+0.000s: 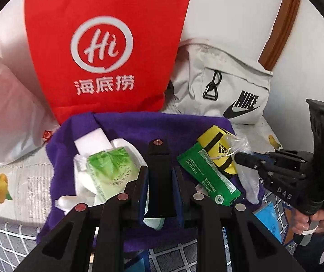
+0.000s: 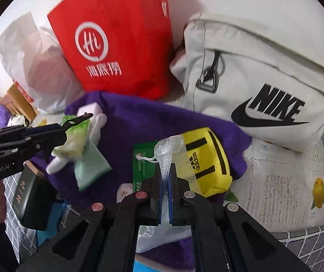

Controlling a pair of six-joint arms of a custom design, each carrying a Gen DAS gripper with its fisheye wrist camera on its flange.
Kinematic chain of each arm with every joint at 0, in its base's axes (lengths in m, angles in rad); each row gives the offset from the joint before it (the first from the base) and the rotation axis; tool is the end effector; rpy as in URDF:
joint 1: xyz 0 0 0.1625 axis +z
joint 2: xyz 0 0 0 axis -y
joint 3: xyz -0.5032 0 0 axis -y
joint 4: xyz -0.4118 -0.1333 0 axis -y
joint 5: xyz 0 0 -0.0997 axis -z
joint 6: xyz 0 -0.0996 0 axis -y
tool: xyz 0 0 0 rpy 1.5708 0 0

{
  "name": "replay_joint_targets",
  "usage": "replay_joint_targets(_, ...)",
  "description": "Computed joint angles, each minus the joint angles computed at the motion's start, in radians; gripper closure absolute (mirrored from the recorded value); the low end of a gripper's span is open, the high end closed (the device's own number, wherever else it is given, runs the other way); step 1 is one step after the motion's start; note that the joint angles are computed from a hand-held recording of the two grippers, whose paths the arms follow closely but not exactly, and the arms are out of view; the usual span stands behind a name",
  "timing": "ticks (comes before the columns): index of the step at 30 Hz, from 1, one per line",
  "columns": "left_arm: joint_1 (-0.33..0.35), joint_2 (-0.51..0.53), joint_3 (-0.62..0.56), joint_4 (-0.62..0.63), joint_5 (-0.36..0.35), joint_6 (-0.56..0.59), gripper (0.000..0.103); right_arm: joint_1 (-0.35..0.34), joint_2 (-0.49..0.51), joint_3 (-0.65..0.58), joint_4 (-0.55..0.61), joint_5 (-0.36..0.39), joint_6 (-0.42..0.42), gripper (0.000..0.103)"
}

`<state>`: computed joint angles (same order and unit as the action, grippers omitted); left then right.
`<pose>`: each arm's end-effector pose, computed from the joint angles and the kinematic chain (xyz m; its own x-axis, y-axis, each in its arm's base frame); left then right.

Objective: Organize soft objects
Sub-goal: 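Lower the mesh bag with the right tool onto the towel beside the yellow pouch, then open the right tool releasing the mesh bag on the towel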

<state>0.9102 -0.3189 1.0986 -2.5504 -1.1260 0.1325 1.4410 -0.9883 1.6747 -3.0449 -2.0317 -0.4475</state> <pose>-0.4047 -0.8079 -0.0376 -0.6791 0.5844 -0.4442 0.6972 0.7029 -0.1411 -0.0061 -0.7343 0.3295 -0.8034 0.0836 0.5895 -0.2843 0.8161 -0.5032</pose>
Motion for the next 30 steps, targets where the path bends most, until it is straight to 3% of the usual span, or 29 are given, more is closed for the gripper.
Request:
replay_joint_targets(16, 0.018, 0.088, -0.125, 0.147, 0.009, -0.044, 0.083, -0.027, 0.029, -0.032, 0.087, 0.007, 0.013, 0.097)
replay_joint_targets(22, 0.018, 0.100, -0.140, 0.166, 0.022, -0.059, 0.082, -0.034, 0.017, -0.024, 0.104, 0.038, 0.013, 0.088)
replay_joint_targets(25, 0.016, 0.106, -0.159, 0.208, 0.037, -0.085, 0.072, -0.035, 0.011, -0.021, 0.114, 0.055, 0.012, 0.077)
replay_joint_targets(27, 0.014, 0.101, -0.152, 0.209, 0.043, -0.089, 0.070, -0.032, 0.009, -0.021, 0.123, 0.061, 0.018, 0.064)
replay_joint_targets(28, 0.011, 0.097, -0.146, 0.207, 0.044, -0.090, 0.064, -0.029, 0.007, -0.019, 0.118, 0.060, 0.016, 0.061)
replay_joint_targets(30, 0.005, 0.086, -0.127, 0.196, 0.047, -0.085, 0.055, -0.020, 0.003, -0.008, 0.085, 0.051, 0.005, 0.045)
